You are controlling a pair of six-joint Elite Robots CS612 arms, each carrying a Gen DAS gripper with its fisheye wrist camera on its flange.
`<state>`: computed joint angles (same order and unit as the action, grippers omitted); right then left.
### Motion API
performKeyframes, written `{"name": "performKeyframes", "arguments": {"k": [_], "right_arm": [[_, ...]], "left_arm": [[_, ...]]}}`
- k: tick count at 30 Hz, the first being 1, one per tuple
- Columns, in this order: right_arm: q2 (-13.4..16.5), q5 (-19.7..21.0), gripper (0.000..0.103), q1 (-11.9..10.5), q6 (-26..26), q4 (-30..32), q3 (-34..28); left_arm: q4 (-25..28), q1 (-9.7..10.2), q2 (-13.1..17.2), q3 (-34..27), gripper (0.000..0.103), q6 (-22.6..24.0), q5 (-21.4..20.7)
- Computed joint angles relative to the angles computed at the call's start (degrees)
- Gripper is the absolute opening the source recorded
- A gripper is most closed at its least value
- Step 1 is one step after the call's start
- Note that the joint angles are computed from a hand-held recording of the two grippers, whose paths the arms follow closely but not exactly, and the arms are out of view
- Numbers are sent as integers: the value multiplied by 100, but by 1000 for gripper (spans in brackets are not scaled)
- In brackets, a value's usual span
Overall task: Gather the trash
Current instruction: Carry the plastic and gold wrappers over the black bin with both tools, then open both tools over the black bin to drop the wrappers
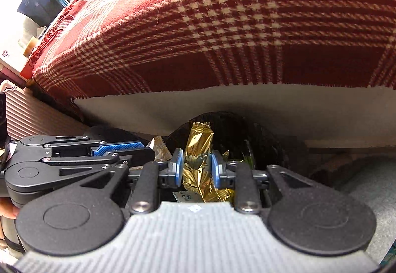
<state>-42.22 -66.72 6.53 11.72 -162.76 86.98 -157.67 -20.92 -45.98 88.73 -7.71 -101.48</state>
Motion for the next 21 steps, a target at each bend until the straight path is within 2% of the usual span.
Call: {"name": "performKeyframes", "arguments": {"k": [10, 12, 14, 21], "right_arm": [[15, 12, 44, -1, -58, 167, -47], [18, 13, 47, 0, -66, 193, -55], [17, 3, 52, 0, -64, 206, -59], [17, -4, 57, -3, -61, 243, -68]], "left_arm": [[213, -12, 39, -89, 27, 49, 74], [229, -21, 42, -96, 37, 41, 100], [225, -23, 36, -87, 40, 39, 115], [325, -17, 41, -110, 46, -29, 181]]}}
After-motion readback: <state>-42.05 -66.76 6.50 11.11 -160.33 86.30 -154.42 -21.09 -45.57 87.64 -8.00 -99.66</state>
